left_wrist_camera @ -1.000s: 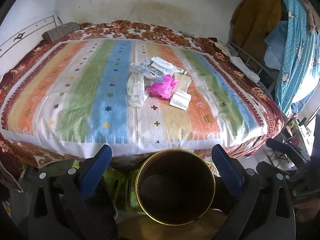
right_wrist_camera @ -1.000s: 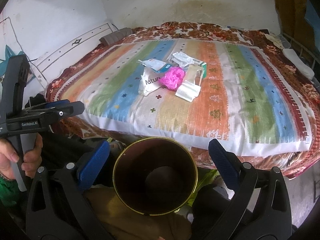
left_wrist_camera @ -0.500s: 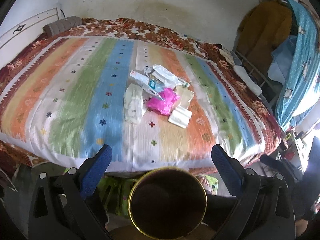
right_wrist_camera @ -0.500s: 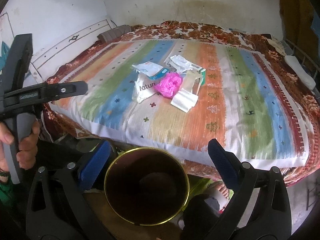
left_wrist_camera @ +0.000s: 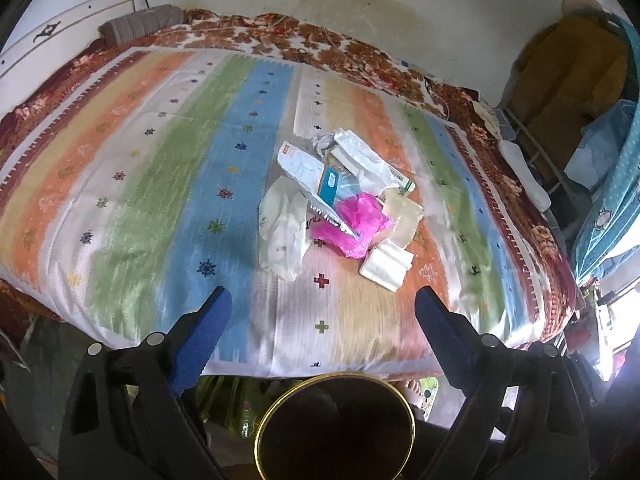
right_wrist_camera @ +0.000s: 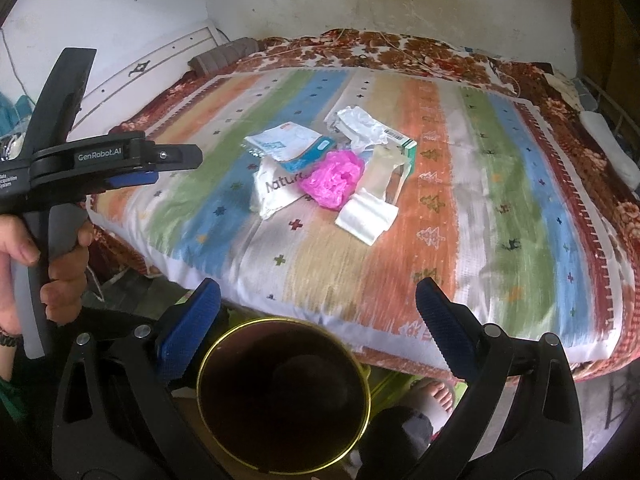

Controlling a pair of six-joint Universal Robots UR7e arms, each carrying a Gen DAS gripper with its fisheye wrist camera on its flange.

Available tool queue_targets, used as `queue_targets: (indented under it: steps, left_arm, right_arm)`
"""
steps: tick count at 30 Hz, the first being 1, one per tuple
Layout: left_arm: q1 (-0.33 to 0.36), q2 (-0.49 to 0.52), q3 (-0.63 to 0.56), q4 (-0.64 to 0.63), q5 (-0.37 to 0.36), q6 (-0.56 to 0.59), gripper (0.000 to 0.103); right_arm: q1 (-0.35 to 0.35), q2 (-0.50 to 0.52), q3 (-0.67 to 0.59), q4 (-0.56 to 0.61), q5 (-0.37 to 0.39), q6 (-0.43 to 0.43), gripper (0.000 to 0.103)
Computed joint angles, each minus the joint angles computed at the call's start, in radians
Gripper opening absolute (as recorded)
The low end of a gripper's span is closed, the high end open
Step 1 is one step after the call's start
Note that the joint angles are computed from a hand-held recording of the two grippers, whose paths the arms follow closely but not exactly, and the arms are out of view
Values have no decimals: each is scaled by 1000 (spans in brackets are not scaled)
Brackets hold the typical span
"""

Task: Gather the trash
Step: 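Move both grippers forward toward the trash pile on the bedspread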

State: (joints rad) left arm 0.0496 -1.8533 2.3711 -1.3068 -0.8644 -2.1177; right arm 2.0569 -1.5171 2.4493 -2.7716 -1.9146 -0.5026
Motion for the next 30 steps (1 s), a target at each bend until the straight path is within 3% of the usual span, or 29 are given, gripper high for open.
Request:
queue_targets:
  steps: [10, 19, 26, 30]
  left_arm:
    - [127, -44, 23, -117, 56, 108, 89]
    - [210, -79, 54, -247, 100, 209, 80]
    - [307, -112, 96, -437, 125, 381, 63]
    - [364, -127, 139, -610, 98, 482, 47]
  right_arm:
    - [-28, 144, -65, -59, -11, -13, 91]
    - [-77, 230, -132, -33, 10, 3, 86]
    - [-111, 314, -179, -52, -5, -25, 79]
    - [-137, 373, -211, -68, -14, -32, 72]
